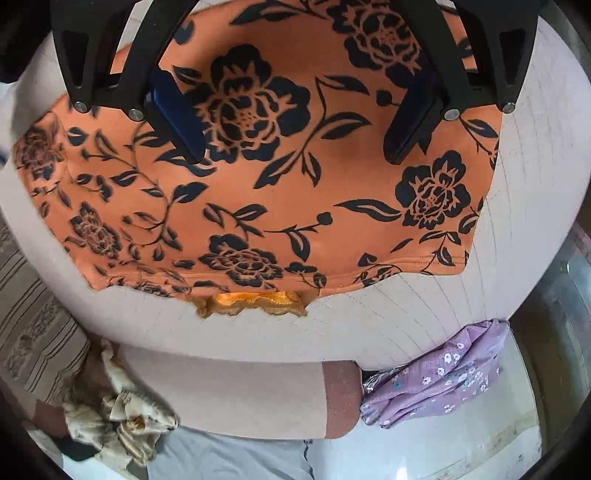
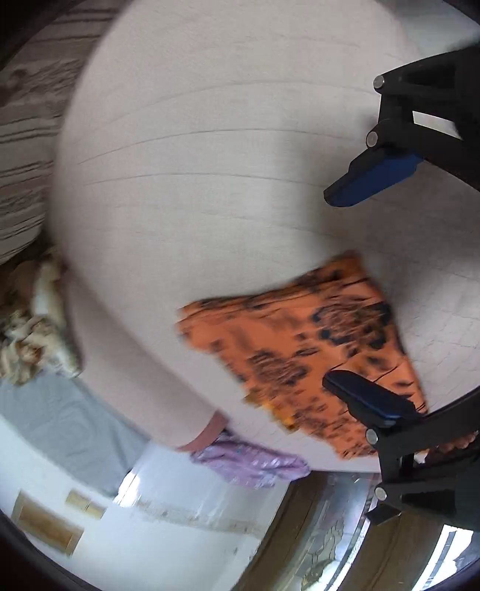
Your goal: Fold small clothes
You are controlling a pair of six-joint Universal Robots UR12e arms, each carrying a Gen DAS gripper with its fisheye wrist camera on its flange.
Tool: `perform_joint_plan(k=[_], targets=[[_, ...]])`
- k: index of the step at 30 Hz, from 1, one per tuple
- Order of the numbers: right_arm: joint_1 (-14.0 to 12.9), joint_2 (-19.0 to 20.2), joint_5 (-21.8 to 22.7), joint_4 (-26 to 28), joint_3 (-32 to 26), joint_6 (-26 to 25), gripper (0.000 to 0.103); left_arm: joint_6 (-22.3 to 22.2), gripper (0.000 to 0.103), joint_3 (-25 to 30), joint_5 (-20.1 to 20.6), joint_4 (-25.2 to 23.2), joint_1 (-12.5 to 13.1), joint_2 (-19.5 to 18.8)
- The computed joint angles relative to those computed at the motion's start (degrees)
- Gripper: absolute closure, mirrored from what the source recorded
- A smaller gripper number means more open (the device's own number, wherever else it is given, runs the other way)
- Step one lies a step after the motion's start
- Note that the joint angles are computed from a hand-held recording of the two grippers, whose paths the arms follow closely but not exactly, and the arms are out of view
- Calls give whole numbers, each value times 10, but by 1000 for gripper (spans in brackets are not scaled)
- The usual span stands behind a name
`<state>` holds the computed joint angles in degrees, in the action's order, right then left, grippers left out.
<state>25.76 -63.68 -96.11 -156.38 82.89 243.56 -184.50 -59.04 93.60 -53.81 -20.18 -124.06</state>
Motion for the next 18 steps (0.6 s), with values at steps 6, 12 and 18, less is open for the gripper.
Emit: perform_joint_plan(k=[6, 12, 18], targets=[[-52, 56, 122, 21, -87, -93, 12, 3, 3, 5, 14, -19, -3, -12], [-81, 139, 217, 140, -205, -116, 86, 9, 3, -2, 11, -8, -2, -11], [-58, 148, 94, 212, -238, -132, 84, 10, 0, -4, 12, -4, -3, -10]])
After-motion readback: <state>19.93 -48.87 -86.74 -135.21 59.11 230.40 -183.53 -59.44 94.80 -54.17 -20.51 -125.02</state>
